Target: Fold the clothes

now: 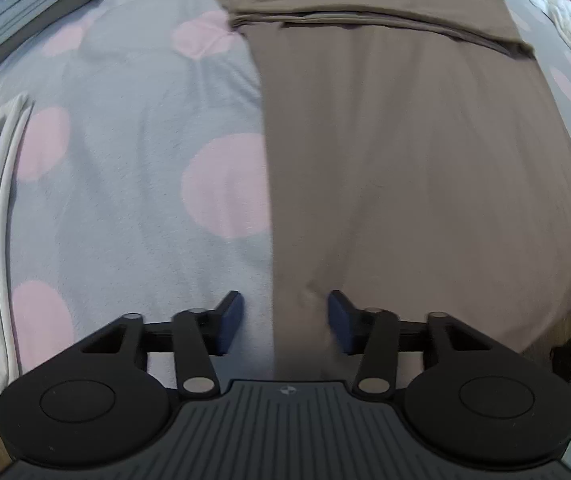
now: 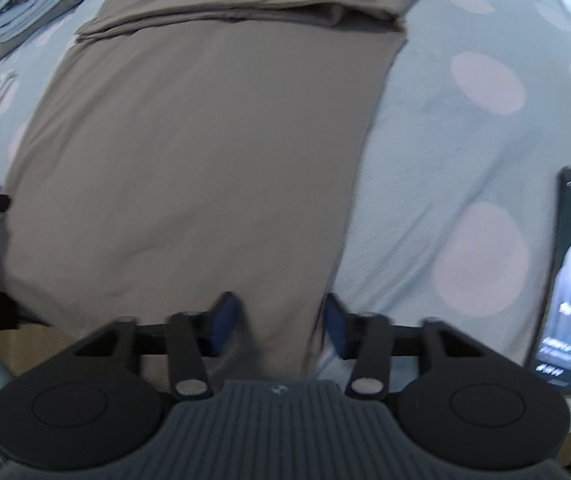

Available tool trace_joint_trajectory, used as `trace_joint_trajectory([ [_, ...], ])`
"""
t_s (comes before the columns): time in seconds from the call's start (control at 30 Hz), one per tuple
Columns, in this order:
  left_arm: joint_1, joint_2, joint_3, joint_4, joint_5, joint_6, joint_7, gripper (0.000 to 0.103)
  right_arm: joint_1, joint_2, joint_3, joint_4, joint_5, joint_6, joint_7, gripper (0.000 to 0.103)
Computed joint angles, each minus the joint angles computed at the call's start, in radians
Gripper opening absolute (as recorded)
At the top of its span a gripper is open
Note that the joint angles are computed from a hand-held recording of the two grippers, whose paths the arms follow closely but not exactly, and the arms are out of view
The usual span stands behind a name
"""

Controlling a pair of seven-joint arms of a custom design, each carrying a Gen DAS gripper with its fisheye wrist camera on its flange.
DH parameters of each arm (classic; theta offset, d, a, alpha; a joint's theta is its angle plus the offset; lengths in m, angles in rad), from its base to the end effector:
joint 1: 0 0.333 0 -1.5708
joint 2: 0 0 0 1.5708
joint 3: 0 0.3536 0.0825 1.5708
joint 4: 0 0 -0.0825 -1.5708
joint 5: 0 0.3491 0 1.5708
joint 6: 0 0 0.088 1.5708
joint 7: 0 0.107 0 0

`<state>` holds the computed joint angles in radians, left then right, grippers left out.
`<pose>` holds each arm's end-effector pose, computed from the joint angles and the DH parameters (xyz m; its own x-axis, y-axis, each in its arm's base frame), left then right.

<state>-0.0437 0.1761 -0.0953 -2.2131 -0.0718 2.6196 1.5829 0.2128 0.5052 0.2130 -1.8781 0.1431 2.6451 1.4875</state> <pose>0.5471 -0.0732 0.3845 -0.0965 -0.9933 0.0629 -0.9705 0.0799 -0.2273 0.6055 0.2520 0.3310 0.3621 -0.9149 -0.1785 -0.9135 -0.3101 -0.2634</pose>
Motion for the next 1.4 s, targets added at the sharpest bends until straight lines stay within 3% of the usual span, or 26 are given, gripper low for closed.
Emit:
trace_joint_trajectory([
  [0.03,0.004,-0.002,-0.007,0.002,-0.019,-0.006,0.018,0.02,0.008,-0.004,-0.005,-0.004,-0.011,0.002,0.003,0.034],
  [0.07,0.007,-0.003,-0.012,0.004,-0.036,-0.011,0.034,0.013,0.017,-0.008,-0.011,-0.007,-0.025,0.003,0.008,0.024],
  [0.17,-0.003,-0.011,-0.012,0.0,-0.017,0.001,0.04,0.003,0.029,-0.016,-0.023,-0.019,-0.046,0.028,0.031,0.006],
  [0.3,0.002,-0.035,-0.018,-0.011,-0.053,0.021,0.07,0.003,0.029,-0.04,-0.027,-0.044,-0.062,0.067,0.055,0.004],
  [0.47,0.033,-0.05,-0.023,0.003,-0.196,0.048,0.121,0.0,0.013,-0.067,-0.021,-0.057,-0.065,0.105,0.061,0.004],
  [0.6,0.052,-0.067,-0.021,0.019,-0.274,0.098,0.158,0.0,0.002,-0.082,-0.025,-0.05,-0.07,0.135,0.065,0.004],
  [0.73,0.058,-0.02,-0.006,0.097,-0.25,0.059,0.149,0.0,-0.005,-0.046,-0.03,0.037,-0.081,0.086,0.063,0.004],
  [0.83,0.09,0.009,-0.032,0.124,-0.365,-0.011,0.225,0.002,0.0,-0.006,-0.035,0.099,-0.086,0.065,0.067,0.004],
  [0.9,0.097,0.016,-0.04,0.118,-0.417,-0.036,0.26,0.016,0.005,0.018,-0.042,0.131,-0.096,0.055,0.073,0.004],
  [0.97,0.082,0.012,-0.036,0.096,-0.392,-0.031,0.266,0.033,0.001,0.042,-0.039,0.155,-0.09,0.046,0.078,0.004],
  [1.07,0.065,0.006,-0.029,0.076,-0.346,-0.05,0.26,0.043,0.007,0.059,-0.045,0.164,-0.103,0.043,0.085,0.004],
  [1.3,0.035,0.035,-0.009,0.075,-0.217,-0.101,0.184,0.043,0.025,0.065,-0.054,0.152,-0.151,0.062,0.093,0.004],
  [1.4,0.053,0.036,-0.028,0.071,-0.274,-0.106,0.23,0.027,0.029,0.064,-0.058,0.144,-0.161,0.07,0.103,0.004],
])
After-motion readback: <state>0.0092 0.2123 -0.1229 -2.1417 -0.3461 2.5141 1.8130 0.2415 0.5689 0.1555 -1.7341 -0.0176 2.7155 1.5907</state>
